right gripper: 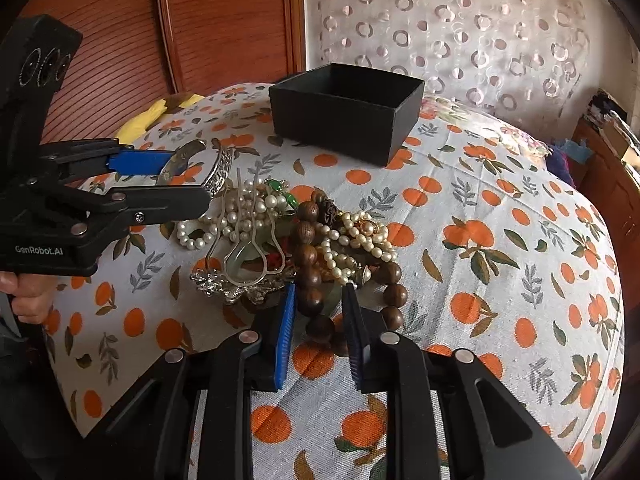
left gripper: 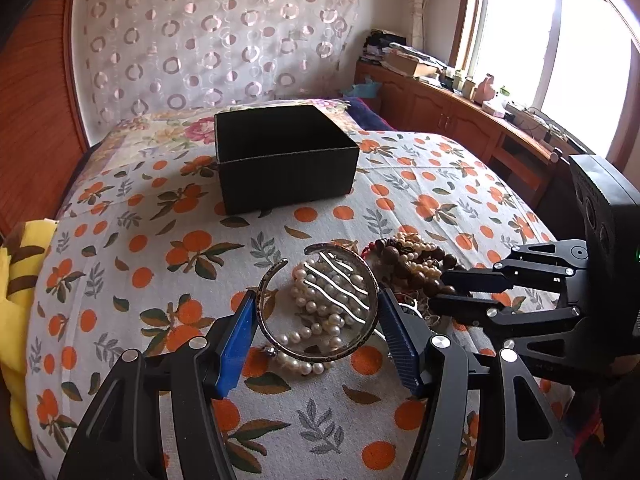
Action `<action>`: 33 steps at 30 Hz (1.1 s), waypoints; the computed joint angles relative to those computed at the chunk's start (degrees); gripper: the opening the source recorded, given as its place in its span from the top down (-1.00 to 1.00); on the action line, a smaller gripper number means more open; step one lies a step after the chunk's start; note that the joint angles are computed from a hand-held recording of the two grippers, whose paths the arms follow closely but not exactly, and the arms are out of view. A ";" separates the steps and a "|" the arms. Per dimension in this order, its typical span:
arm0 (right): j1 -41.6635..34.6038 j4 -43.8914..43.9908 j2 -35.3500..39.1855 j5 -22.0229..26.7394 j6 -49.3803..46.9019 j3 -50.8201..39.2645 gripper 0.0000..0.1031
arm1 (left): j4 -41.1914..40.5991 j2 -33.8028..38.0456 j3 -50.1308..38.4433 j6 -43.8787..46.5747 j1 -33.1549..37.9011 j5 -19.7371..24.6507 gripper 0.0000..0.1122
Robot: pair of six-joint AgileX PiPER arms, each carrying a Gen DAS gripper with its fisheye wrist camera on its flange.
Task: Organize jewelry
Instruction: 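Close the right tool on the brown bead bracelet and lift it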
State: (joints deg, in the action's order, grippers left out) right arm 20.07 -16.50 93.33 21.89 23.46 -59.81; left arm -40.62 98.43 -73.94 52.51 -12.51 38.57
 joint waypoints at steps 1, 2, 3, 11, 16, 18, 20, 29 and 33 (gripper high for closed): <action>-0.30 1.24 -0.40 -0.32 -1.31 0.23 0.71 | 0.03 0.02 -0.03 -0.10 -0.06 -0.09 -0.04; -0.58 1.94 -0.77 -0.85 -2.05 0.50 0.71 | -0.06 -0.17 0.19 -0.12 -0.07 -0.27 -0.04; -0.72 1.39 -1.47 -1.27 -1.45 0.80 0.71 | -0.23 -0.17 0.20 0.03 0.03 -0.23 -0.04; -1.92 -3.45 -6.73 -1.29 2.28 -0.77 0.71 | -0.85 -0.79 -0.29 0.39 0.95 0.39 -0.04; -2.46 -4.02 -8.45 0.77 1.15 -3.73 0.71 | -1.27 -1.19 -0.76 0.60 1.68 0.90 -0.04; -2.53 -4.12 -9.07 1.46 0.52 -4.84 0.71 | -1.30 -1.40 -0.96 0.68 1.90 1.03 -0.04; -2.45 -4.45 -9.36 1.98 0.44 -5.90 0.71 | -1.30 -1.41 -1.37 0.66 2.09 1.28 -0.04; -2.29 -1.05 -11.24 5.08 -4.96 -11.18 0.71 | -1.18 -1.32 -2.33 0.31 2.41 1.89 -0.04; -1.50 1.65 -11.45 6.79 -8.36 -13.54 0.71 | -1.30 -1.36 -2.23 0.37 2.47 1.76 -0.04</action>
